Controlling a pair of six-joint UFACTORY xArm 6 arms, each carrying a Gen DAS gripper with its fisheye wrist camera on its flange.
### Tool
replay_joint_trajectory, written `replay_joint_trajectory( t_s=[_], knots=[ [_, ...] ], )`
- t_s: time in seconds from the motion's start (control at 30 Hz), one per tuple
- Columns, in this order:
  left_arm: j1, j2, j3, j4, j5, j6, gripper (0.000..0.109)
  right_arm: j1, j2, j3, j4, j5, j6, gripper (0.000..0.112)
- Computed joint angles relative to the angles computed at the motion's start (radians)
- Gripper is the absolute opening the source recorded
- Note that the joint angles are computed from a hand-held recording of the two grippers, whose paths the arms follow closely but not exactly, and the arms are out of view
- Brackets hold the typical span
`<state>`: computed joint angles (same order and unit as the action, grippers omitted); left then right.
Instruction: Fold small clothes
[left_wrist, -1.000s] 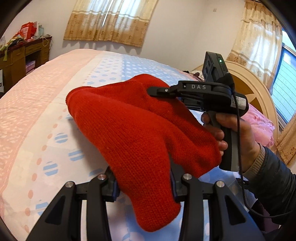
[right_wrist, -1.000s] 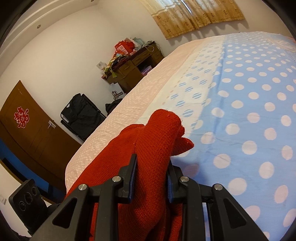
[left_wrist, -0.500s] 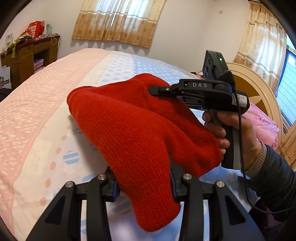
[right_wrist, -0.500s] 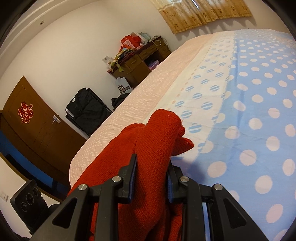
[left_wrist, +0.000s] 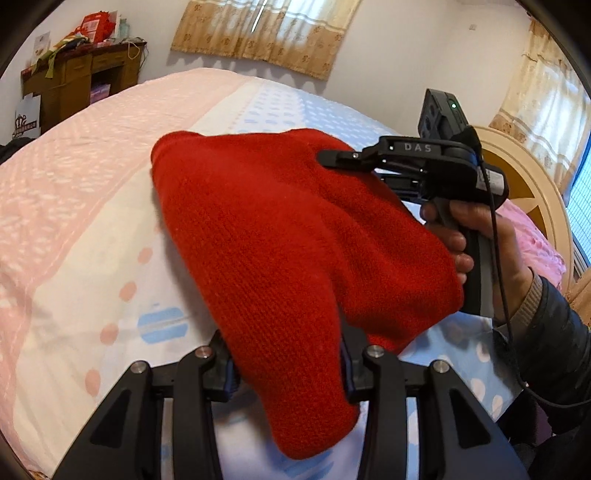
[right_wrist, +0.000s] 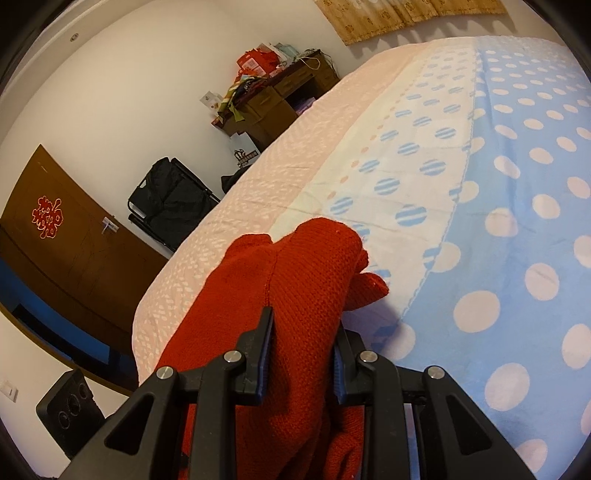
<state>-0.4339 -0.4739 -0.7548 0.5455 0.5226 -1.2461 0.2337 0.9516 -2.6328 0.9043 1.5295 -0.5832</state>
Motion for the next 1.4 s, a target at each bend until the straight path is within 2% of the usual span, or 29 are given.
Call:
replay_joint_trajectory(
  t_s=[0.07, 0.17, 0.3, 0.37, 0.43, 0.5, 0.6, 0.67, 0.73, 0.77, 0.83, 0.87, 0.93, 1.1, 1.17, 1.2, 1.23, 1.3, 1.4],
  knots=[
    [-0.003, 0.001, 0.001, 0.013, -0.002, -0.015, 0.046, 0.001, 0.012, -0.018, -0.011, 0.005, 0.009, 0.03],
    [-0.024, 0.007, -0.025, 0.041, 0.039, -0.035, 0.053, 0.002, -0.009, 0.019, -0.033, -0.018, 0.015, 0.034],
    [-0.071, -0.017, -0.054, 0.088, 0.122, -0.059, 0.053, -0.012, -0.137, 0.214, -0.035, -0.112, -0.01, 0.044],
    [-0.082, -0.042, -0.056, 0.122, 0.137, -0.081, 0.053, -0.023, -0.234, 0.344, -0.021, -0.173, -0.064, 0.044],
    [-0.093, -0.069, -0.055, 0.2, 0.15, -0.135, 0.061, -0.042, -0.347, 0.483, 0.027, -0.203, -0.152, 0.046],
    [-0.101, -0.088, -0.059, 0.29, 0.184, -0.209, 0.073, -0.063, -0.447, 0.597, 0.074, -0.166, -0.237, 0.053],
    [-0.106, -0.051, -0.092, 0.297, 0.276, -0.193, 0.074, -0.082, -0.546, 0.726, 0.085, -0.047, -0.345, 0.057],
    [-0.104, -0.018, -0.1, 0.273, 0.331, -0.182, 0.076, -0.074, -0.594, 0.815, 0.03, -0.026, -0.382, 0.057],
    [-0.075, -0.025, -0.051, 0.222, 0.295, -0.19, 0.08, -0.05, -0.639, 0.917, -0.061, -0.121, -0.382, 0.057],
    [-0.064, -0.047, -0.013, 0.218, 0.249, -0.227, 0.082, -0.048, -0.643, 0.949, -0.073, -0.156, -0.372, 0.057],
    [-0.051, -0.071, 0.026, 0.189, 0.19, -0.263, 0.084, -0.072, -0.64, 0.957, -0.024, -0.145, -0.358, 0.057],
    [-0.057, -0.07, 0.025, 0.191, 0.191, -0.264, 0.084, -0.076, -0.645, 0.961, -0.024, -0.146, -0.342, 0.057],
    [-0.101, -0.052, -0.009, 0.219, 0.262, -0.251, 0.084, -0.07, -0.68, 0.992, -0.045, -0.173, -0.337, 0.057],
    [-0.171, -0.059, -0.069, 0.285, 0.391, -0.288, 0.083, -0.052, -0.841, 1.141, -0.023, -0.344, -0.379, 0.058],
    [-0.212, -0.063, -0.098, 0.348, 0.471, -0.304, 0.084, -0.042, -0.935, 1.228, 0.0, -0.48, -0.411, 0.068],
    [-0.249, -0.059, -0.128, 0.388, 0.537, -0.313, 0.088, -0.036, -0.981, 1.272, 0.022, -0.542, -0.433, 0.072],
    [-0.264, -0.057, -0.142, 0.415, 0.563, -0.32, 0.092, -0.037, -1.01, 1.296, 0.038, -0.572, -0.45, 0.073],
    [-0.298, -0.057, -0.166, 0.471, 0.609, -0.342, 0.095, -0.036, -1.064, 1.332, 0.059, -0.619, -0.485, 0.074],
    [-0.31, -0.058, -0.186, 0.504, 0.611, -0.336, 0.097, -0.033, -1.126, 1.369, 0.084, -0.67, -0.529, 0.074]
  ],
)
